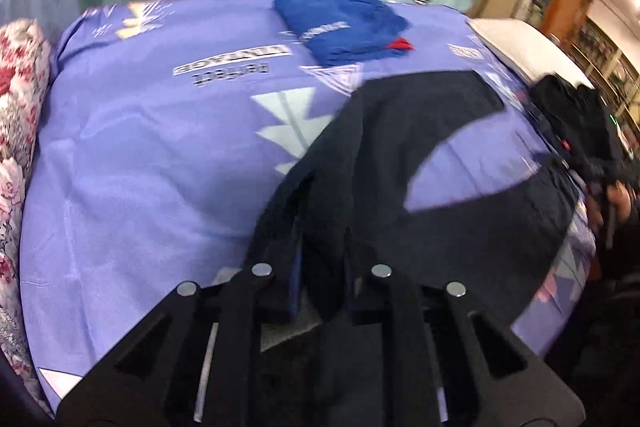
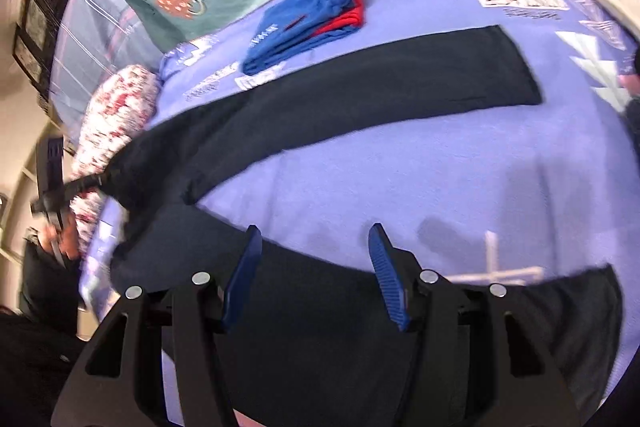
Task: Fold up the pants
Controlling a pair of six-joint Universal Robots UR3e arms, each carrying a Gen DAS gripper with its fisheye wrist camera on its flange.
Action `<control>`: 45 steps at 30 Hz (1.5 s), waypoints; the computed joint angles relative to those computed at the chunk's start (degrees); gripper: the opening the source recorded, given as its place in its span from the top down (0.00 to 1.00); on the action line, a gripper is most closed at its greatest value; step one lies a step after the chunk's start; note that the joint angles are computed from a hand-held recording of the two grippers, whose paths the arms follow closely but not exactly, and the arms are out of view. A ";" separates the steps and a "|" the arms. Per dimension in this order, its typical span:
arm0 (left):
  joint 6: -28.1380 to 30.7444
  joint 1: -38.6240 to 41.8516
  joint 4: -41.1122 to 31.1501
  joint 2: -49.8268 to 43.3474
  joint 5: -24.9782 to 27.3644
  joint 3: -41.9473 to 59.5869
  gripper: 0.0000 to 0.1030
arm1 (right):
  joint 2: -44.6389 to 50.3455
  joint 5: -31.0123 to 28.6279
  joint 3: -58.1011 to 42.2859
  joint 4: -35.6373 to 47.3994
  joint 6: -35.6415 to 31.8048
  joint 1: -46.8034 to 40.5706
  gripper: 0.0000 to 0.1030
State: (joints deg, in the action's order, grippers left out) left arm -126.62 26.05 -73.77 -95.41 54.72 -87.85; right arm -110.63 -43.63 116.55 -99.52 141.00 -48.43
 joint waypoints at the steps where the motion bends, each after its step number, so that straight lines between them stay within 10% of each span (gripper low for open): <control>1: 2.22 0.26 -1.67 3.01 -0.41 -2.47 0.85 | 2.49 1.25 -1.20 -0.91 1.31 2.20 0.40; 7: 3.66 1.29 -0.74 9.46 0.72 -12.27 0.85 | 24.44 9.79 -11.41 -13.03 15.66 15.27 0.20; 14: 1.51 3.71 0.27 11.61 1.15 -15.12 0.85 | 49.61 2.38 -31.13 -34.86 37.86 29.68 0.21; 17: 2.36 4.78 -1.31 12.43 1.51 -14.61 0.85 | 57.72 0.88 -42.31 -31.55 41.14 32.47 0.41; 18: 2.28 4.92 -1.33 12.62 1.86 -14.84 0.85 | 59.56 -0.03 -45.15 -29.87 42.15 33.07 0.66; 19: 2.29 5.20 -1.42 12.71 2.17 -14.98 0.85 | 60.11 -0.59 -45.58 -29.56 42.81 33.24 0.91; 21: 2.85 7.15 -2.74 14.42 2.51 -15.91 0.77 | 56.68 -0.88 -40.67 -32.43 41.28 32.77 0.92; 24: 5.47 14.44 -13.05 16.81 -0.92 -14.31 0.30 | 46.89 -0.44 -27.78 -38.34 36.95 31.38 0.93; 31: 20.97 29.83 -47.78 22.48 -3.19 -13.59 0.26 | 29.50 3.23 -6.94 -40.99 28.82 26.86 0.93; 45: -15.60 20.17 -18.60 13.76 -9.85 -26.50 0.23 | 22.89 8.49 3.47 -41.54 21.82 22.88 0.93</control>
